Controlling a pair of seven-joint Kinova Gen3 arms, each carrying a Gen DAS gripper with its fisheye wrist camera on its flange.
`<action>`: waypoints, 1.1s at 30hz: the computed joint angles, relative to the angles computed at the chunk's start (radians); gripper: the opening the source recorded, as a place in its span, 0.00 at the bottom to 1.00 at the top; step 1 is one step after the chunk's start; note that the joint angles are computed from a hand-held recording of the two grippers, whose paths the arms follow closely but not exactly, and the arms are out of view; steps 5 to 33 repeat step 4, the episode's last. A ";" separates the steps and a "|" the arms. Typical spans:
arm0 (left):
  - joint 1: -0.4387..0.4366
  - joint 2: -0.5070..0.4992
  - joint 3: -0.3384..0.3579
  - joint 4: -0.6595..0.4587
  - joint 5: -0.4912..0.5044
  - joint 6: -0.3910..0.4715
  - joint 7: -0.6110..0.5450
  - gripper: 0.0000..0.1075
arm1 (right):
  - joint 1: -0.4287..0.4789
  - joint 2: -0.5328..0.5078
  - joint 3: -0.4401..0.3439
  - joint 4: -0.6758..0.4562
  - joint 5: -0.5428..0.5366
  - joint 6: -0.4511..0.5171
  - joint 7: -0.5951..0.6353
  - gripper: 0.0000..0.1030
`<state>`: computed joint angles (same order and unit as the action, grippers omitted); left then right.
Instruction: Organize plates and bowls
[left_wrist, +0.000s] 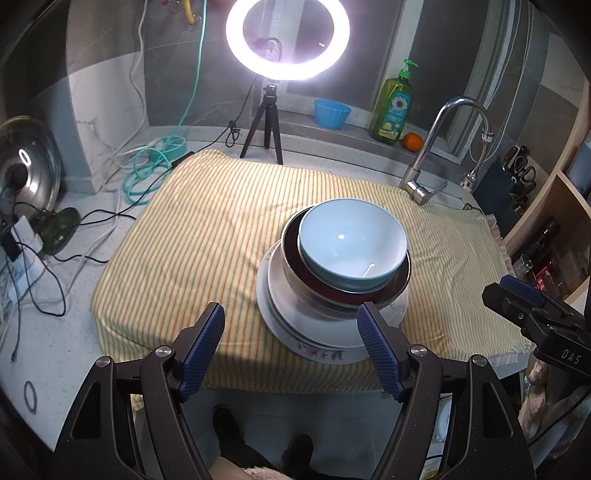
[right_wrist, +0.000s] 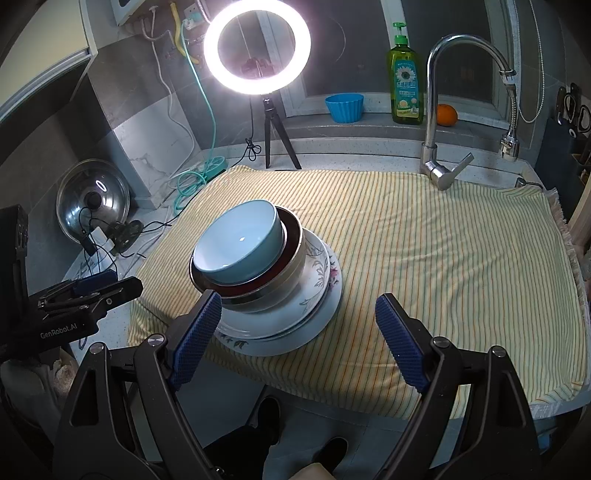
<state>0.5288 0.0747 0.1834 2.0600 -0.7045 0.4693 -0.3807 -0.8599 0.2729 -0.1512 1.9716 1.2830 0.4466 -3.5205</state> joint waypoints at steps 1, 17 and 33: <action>0.003 0.002 -0.001 -0.001 -0.010 0.002 0.010 0.69 | -0.001 0.001 -0.001 -0.001 -0.001 0.003 -0.001 0.85; 0.001 0.010 -0.003 -0.009 -0.004 0.001 0.003 0.69 | 0.004 0.002 0.001 -0.001 -0.007 -0.006 0.004 0.85; 0.001 0.010 -0.003 -0.009 -0.004 0.001 0.003 0.69 | 0.004 0.002 0.001 -0.001 -0.007 -0.006 0.004 0.85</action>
